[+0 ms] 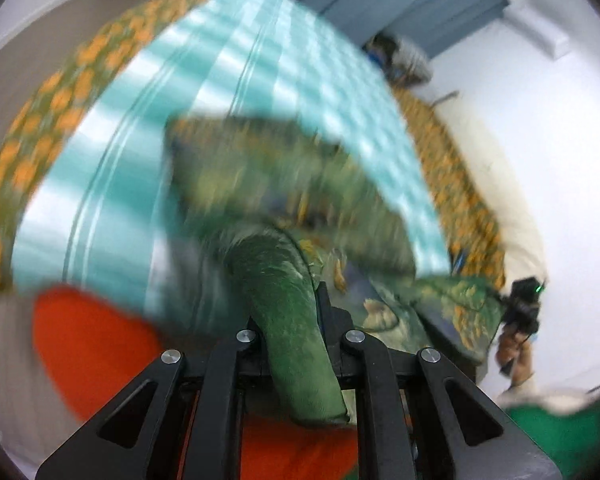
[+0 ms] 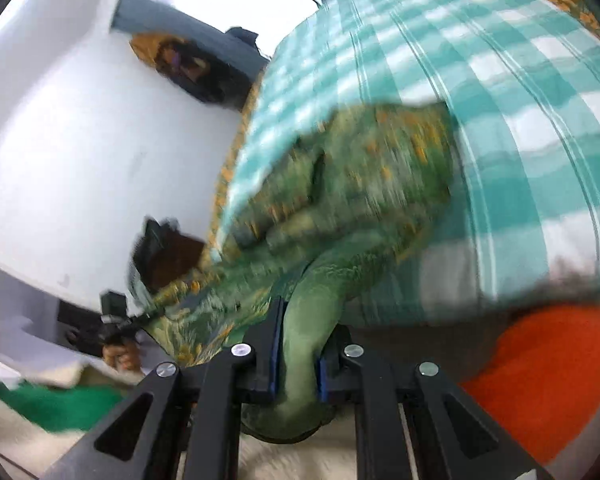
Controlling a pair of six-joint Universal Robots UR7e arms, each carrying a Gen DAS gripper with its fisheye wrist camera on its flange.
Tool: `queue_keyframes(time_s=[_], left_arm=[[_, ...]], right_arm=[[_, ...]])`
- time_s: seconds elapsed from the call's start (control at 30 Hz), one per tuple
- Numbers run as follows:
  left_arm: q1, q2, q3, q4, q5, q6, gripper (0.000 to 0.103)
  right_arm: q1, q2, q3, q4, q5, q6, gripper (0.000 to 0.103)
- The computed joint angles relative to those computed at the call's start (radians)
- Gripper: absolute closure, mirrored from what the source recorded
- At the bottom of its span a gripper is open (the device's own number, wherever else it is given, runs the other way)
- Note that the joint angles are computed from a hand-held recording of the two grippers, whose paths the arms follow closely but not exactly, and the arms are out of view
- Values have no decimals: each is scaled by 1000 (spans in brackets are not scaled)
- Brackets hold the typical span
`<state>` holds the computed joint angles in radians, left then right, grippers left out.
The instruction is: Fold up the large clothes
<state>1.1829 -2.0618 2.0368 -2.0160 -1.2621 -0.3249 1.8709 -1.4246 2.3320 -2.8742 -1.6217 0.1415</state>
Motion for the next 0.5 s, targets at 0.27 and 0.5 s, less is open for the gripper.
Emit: queue_keyframes(time_s=[0.27, 0.5], left_arm=[[183, 517, -197, -463, 47, 275, 54], [235, 515, -185, -576, 33, 261, 4]], right_arm=[[-119, 444, -377, -231, -49, -129, 85], [-178, 557, -431, -339, -38, -63, 5]])
